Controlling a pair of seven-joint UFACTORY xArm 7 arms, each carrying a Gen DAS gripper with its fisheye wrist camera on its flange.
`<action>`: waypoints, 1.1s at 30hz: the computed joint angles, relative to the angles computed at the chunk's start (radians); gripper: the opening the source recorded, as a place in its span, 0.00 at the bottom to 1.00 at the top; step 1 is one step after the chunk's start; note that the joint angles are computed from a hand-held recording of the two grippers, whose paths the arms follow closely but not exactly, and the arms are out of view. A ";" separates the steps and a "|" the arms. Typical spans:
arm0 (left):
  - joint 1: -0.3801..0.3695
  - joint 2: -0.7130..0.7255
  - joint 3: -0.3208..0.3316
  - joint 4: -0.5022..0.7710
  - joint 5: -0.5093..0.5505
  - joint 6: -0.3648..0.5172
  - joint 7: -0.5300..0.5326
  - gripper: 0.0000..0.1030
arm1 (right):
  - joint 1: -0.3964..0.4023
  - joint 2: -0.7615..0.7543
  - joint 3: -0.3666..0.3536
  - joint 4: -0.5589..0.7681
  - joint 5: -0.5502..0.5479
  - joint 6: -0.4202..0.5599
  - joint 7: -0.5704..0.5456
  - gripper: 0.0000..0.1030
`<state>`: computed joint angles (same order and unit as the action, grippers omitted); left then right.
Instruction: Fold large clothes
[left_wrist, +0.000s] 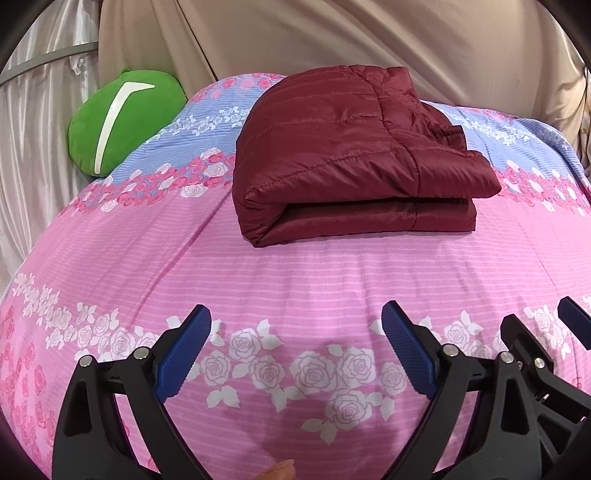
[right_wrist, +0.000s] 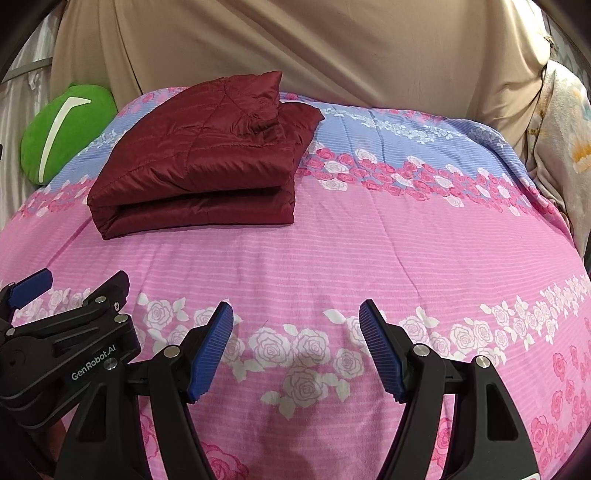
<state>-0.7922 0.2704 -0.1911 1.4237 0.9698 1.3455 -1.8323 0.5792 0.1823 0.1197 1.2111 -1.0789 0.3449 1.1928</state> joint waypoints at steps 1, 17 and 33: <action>0.000 0.001 0.000 0.001 -0.001 0.000 0.001 0.88 | 0.001 0.000 0.000 0.000 0.000 0.001 0.001 0.67; -0.001 0.003 0.001 0.003 -0.001 0.001 0.007 0.87 | -0.001 -0.001 -0.001 -0.001 0.003 -0.002 -0.006 0.67; -0.008 0.005 -0.001 0.006 0.011 0.008 0.014 0.83 | 0.000 -0.003 0.002 -0.003 -0.015 0.006 0.019 0.67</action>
